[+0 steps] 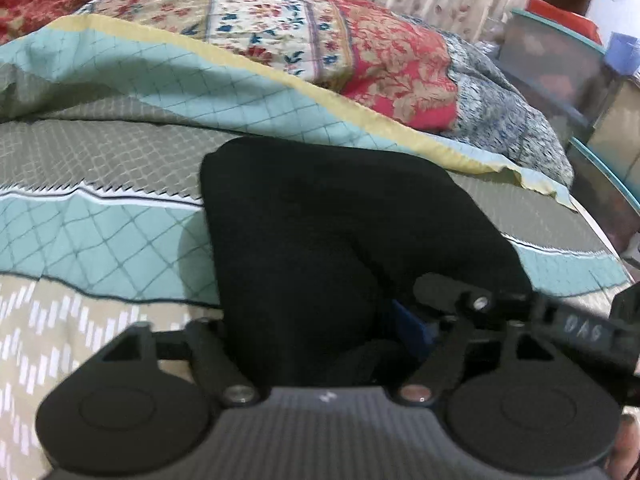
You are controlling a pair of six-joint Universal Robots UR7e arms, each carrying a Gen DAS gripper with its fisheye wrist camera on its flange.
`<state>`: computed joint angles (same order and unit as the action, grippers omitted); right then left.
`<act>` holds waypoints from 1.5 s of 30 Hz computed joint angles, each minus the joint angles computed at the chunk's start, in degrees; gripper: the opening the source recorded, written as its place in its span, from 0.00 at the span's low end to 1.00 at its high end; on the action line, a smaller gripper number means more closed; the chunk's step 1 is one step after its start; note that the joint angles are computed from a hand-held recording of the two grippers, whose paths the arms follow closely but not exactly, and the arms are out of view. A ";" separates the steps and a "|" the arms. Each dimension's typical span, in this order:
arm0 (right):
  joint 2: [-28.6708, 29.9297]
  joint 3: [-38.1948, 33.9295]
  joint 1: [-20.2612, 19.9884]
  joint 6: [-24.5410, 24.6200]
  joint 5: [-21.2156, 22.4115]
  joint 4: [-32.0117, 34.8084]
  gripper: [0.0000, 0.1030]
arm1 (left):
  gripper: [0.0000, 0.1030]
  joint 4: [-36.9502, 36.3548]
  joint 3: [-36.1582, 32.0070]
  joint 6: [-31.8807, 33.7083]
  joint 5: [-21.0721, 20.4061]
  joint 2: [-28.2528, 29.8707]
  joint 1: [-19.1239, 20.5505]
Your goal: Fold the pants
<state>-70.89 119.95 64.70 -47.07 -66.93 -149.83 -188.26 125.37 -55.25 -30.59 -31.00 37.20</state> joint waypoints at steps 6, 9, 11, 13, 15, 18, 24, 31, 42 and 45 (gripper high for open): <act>-1.99 1.74 -0.71 -0.89 0.41 -0.62 0.69 | 0.95 2.57 1.29 -11.35 -3.14 -2.25 1.08; -2.42 1.80 -2.58 0.49 2.45 0.27 0.70 | 0.96 6.11 0.91 -14.64 -4.00 -3.20 1.32; -2.68 2.16 -3.79 1.45 4.17 0.36 0.69 | 0.96 7.28 0.87 -16.85 -4.52 -3.63 1.40; -3.12 2.66 -4.07 1.73 3.99 -0.09 0.66 | 0.95 10.22 0.39 -18.68 -4.83 -4.02 1.42; -3.37 3.08 -3.34 2.72 1.75 -1.43 0.59 | 0.87 15.48 -0.80 -20.49 -4.49 -4.38 1.18; -3.51 2.13 -2.72 7.75 -0.89 0.41 0.47 | 0.64 17.10 -1.57 -19.83 -5.83 -4.68 0.67; -5.06 -2.92 -2.67 26.14 -1.54 14.19 0.37 | 0.54 30.93 -4.41 -25.81 -7.76 -7.64 -1.26; -5.86 -0.20 -0.39 22.01 -7.60 7.36 0.43 | 0.78 40.85 -6.16 -30.91 -6.43 -7.14 -1.79; -20.97 12.53 -2.07 7.27 -12.18 -1.85 0.60 | 0.77 66.26 -9.72 -47.53 -11.77 -8.75 -11.76; -25.91 15.66 -3.61 3.06 -12.74 -1.08 0.60 | 0.77 70.28 -10.32 -51.99 -14.36 -8.12 -15.89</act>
<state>-96.79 135.61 61.09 -44.01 -79.66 -150.91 -117.98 115.05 -107.24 -44.95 -39.13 21.31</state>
